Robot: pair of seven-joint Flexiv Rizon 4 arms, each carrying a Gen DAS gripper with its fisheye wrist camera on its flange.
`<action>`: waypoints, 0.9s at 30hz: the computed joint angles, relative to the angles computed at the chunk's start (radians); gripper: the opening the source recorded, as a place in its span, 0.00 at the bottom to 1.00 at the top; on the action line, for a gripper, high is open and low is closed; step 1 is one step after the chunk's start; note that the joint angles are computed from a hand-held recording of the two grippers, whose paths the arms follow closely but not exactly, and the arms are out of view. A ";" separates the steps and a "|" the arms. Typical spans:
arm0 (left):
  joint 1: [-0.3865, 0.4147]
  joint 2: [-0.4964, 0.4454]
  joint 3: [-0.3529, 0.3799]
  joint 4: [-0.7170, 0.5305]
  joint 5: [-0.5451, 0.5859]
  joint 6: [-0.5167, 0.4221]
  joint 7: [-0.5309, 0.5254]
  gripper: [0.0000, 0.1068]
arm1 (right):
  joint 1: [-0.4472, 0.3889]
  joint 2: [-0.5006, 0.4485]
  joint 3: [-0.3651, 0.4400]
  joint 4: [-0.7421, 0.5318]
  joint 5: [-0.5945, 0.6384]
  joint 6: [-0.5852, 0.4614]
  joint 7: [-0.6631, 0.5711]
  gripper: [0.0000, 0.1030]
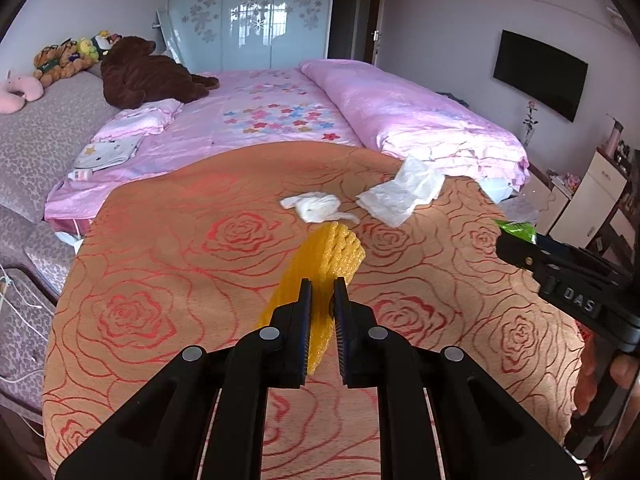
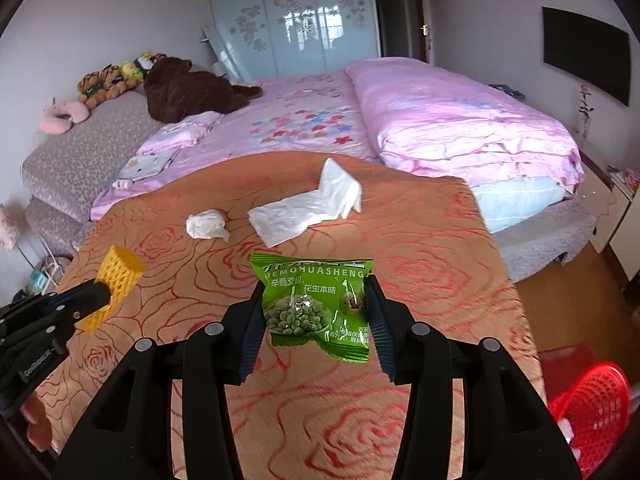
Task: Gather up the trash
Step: 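Carry the yellow foam net and green snack bag over the red basket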
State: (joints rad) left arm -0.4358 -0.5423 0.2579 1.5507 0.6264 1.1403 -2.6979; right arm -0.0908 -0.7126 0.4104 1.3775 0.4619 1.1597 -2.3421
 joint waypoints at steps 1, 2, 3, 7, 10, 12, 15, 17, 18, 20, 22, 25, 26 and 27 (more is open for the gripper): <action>-0.003 -0.002 -0.001 -0.006 0.002 -0.002 0.000 0.10 | -0.011 0.007 0.004 0.005 0.008 0.004 -0.006 0.44; -0.005 -0.006 -0.004 -0.014 0.002 -0.004 0.004 0.10 | -0.024 0.013 0.011 0.008 0.019 0.005 -0.014 0.44; -0.007 -0.009 -0.006 -0.021 0.002 -0.006 0.006 0.10 | -0.032 0.017 0.015 0.009 0.027 0.004 -0.019 0.44; -0.017 -0.022 -0.011 -0.049 0.001 -0.009 0.014 0.10 | -0.066 0.040 0.025 0.018 0.066 0.001 -0.049 0.44; -0.024 -0.032 -0.011 -0.066 -0.002 -0.012 0.017 0.10 | -0.079 0.053 0.018 0.022 0.088 -0.004 -0.062 0.44; -0.028 -0.038 -0.012 -0.076 -0.004 -0.012 0.020 0.10 | -0.085 0.061 0.011 0.027 0.101 -0.005 -0.070 0.44; -0.032 -0.048 -0.018 -0.091 -0.013 -0.012 0.031 0.10 | -0.094 0.073 0.001 0.032 0.117 -0.008 -0.077 0.44; -0.034 -0.056 -0.021 -0.102 -0.020 -0.011 0.042 0.10 | -0.096 0.078 -0.007 0.032 0.125 -0.008 -0.080 0.44; -0.034 -0.062 -0.025 -0.111 -0.026 -0.009 0.054 0.10 | -0.098 0.080 -0.010 0.032 0.129 -0.008 -0.082 0.44; -0.037 -0.073 -0.029 -0.127 -0.035 -0.008 0.073 0.10 | -0.100 0.082 -0.018 0.029 0.134 -0.005 -0.082 0.44; -0.040 -0.084 -0.031 -0.142 -0.046 -0.007 0.093 0.10 | -0.107 0.085 -0.024 0.028 0.141 -0.003 -0.081 0.44; -0.042 -0.105 -0.040 -0.169 -0.070 -0.001 0.133 0.10 | -0.115 0.085 -0.035 0.023 0.145 0.003 -0.074 0.44; -0.044 -0.113 -0.043 -0.179 -0.078 0.000 0.147 0.10 | -0.118 0.084 -0.038 0.021 0.146 0.003 -0.071 0.44; -0.047 -0.120 -0.045 -0.189 -0.086 0.000 0.159 0.10 | -0.122 0.084 -0.041 0.020 0.146 0.005 -0.069 0.44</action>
State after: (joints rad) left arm -0.4826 -0.6628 0.2132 1.3620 0.5402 1.1404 -2.5386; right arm -0.2126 -0.6284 0.3697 1.3975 0.6078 1.1647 -2.4109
